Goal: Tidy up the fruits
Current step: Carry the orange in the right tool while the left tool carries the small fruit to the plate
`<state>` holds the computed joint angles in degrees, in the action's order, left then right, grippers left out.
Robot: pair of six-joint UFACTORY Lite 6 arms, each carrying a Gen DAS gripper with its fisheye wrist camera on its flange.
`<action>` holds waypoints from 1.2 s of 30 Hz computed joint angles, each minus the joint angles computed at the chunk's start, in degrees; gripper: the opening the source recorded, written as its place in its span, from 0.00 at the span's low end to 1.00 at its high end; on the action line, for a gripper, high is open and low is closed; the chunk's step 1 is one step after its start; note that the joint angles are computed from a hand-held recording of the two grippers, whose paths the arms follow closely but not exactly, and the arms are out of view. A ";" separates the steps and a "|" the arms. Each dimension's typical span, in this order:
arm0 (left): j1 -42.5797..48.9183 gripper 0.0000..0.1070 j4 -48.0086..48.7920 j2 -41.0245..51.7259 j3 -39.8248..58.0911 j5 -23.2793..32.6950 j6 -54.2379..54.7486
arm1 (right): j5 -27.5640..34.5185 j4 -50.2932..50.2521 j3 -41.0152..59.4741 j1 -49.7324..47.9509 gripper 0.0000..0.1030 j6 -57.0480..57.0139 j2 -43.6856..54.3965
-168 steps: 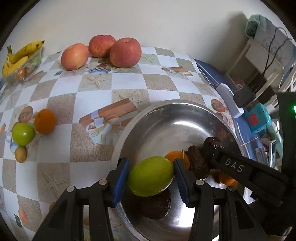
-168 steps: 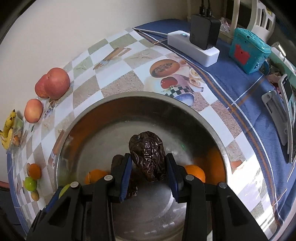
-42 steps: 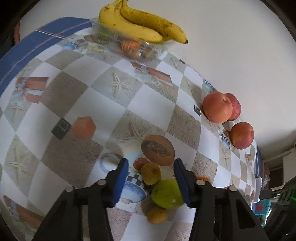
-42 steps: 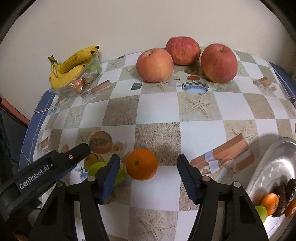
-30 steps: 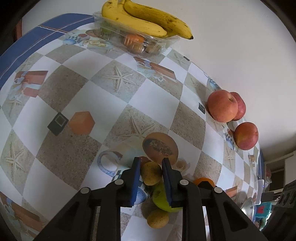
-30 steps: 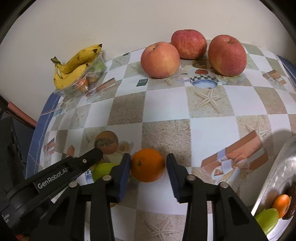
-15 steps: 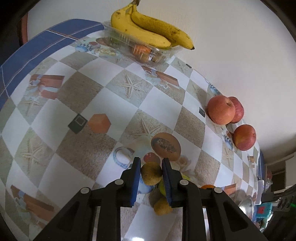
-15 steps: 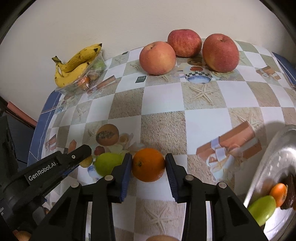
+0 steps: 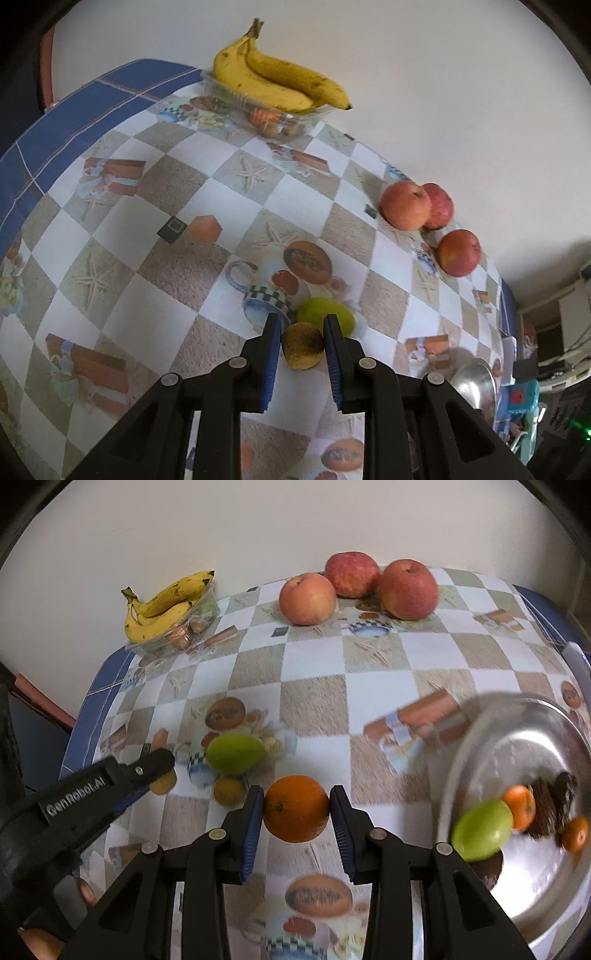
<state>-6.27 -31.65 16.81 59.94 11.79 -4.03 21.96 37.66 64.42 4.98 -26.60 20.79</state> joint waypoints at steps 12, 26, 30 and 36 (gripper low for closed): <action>-2.24 0.23 0.03 -6.42 -2.49 1.03 -0.13 | 1.30 -2.81 -7.61 -3.51 0.37 2.80 -9.12; -16.03 0.23 17.17 -0.48 6.65 3.25 -16.55 | 3.34 -8.82 -4.11 -20.01 0.37 4.59 -8.04; -22.20 0.24 11.90 4.31 12.39 5.24 -11.11 | 3.44 -11.10 -3.32 -25.59 0.37 5.62 -7.97; -28.79 0.24 6.39 10.75 19.14 8.25 -5.11 | 4.48 -10.21 -2.54 -31.28 0.37 4.18 -8.13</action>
